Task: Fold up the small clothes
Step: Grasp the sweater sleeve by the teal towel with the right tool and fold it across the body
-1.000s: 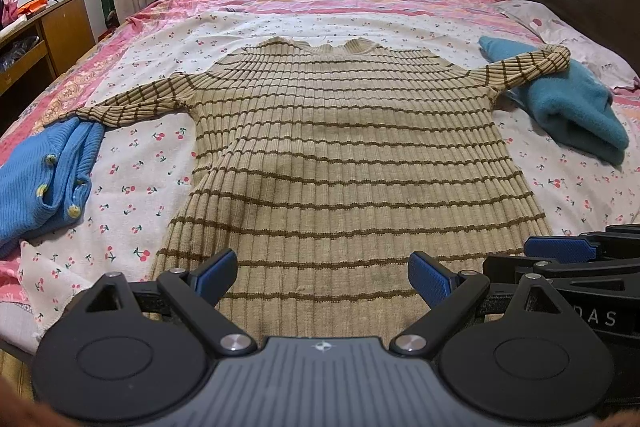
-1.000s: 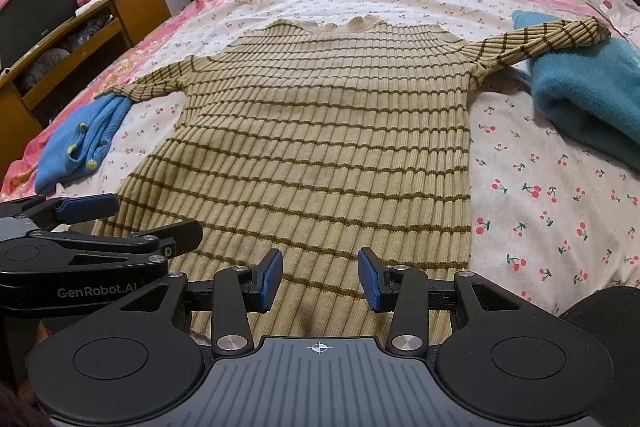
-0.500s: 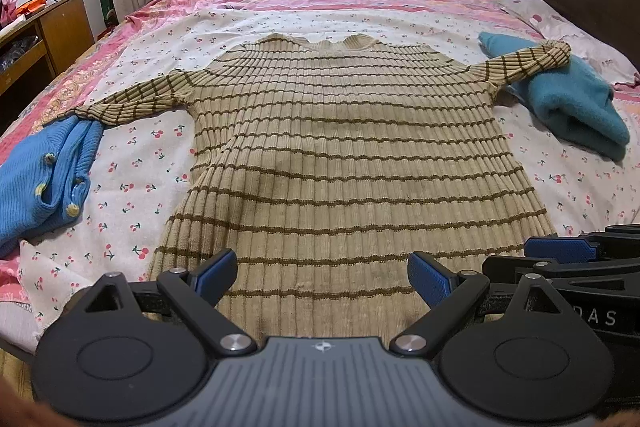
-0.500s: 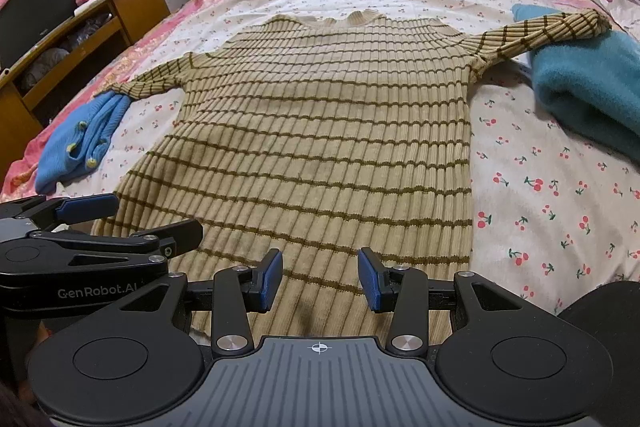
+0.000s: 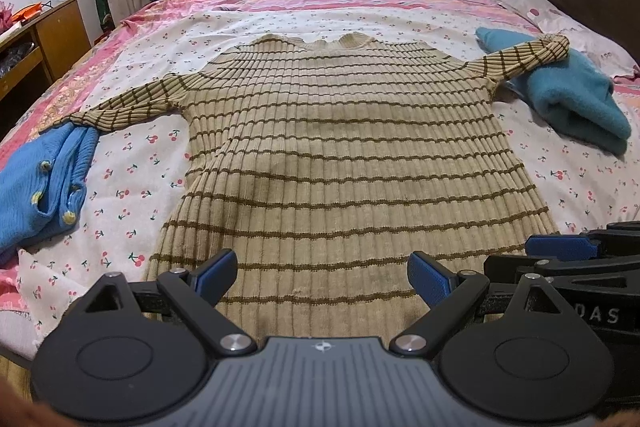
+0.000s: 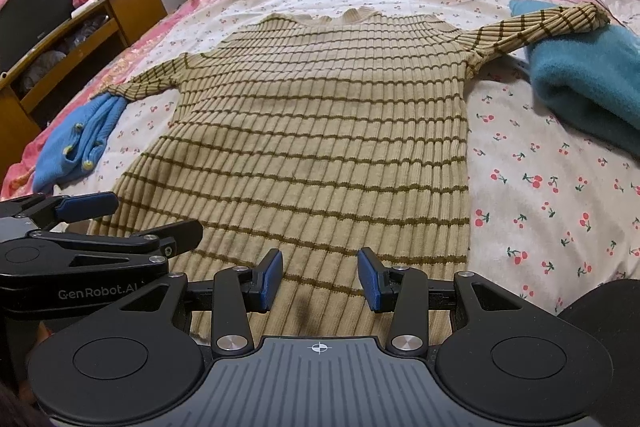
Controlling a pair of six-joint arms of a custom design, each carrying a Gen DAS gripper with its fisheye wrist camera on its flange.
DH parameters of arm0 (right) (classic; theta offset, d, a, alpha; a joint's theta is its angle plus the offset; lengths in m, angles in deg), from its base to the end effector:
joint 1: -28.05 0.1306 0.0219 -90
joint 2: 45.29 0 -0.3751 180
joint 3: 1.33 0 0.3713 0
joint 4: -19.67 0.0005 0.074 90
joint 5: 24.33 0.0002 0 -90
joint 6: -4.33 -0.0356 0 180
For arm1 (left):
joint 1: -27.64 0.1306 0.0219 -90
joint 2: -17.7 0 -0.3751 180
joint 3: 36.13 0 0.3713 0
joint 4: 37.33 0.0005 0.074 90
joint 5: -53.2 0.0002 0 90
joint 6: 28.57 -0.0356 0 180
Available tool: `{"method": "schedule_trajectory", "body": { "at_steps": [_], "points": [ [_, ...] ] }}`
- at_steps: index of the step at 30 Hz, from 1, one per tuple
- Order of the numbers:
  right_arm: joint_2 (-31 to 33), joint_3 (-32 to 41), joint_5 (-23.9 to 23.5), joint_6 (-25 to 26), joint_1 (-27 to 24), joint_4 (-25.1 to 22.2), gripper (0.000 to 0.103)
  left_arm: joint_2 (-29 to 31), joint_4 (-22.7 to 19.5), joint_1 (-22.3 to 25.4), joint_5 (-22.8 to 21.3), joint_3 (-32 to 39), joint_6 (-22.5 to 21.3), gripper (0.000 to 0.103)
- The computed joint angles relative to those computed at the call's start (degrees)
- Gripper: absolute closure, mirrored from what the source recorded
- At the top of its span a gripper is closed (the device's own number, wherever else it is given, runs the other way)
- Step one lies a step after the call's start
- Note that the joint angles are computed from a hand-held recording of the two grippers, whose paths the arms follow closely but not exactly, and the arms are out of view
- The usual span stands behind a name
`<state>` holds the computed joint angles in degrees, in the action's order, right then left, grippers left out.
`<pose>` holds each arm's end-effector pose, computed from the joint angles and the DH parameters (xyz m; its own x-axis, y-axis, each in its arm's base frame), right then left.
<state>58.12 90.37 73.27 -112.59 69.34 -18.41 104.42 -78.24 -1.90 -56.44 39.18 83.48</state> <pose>0.4113 0.3543 0.3365 -0.7787 -0.0866 -0.6214 -0.2662 0.9425 0.2022 0.3797 -0.2020 0.3464 -0.7454 0.0160 -0.6664 0.0062 0.9998 0.0171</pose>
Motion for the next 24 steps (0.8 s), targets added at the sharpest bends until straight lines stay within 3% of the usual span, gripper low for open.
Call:
{"method": "schedule_trajectory", "body": {
  "at_steps": [13,24],
  "points": [
    [-0.7,-1.3,2.8,0.5,-1.6,3.9,0.062,4.0,2.7,0.4,1.3,4.0,-3.8,0.006],
    [0.5,2.5,5.7,0.1,-8.6,5.0,0.062,13.0,4.6,1.4,5.4,15.4,-8.0,0.006]
  ]
}}
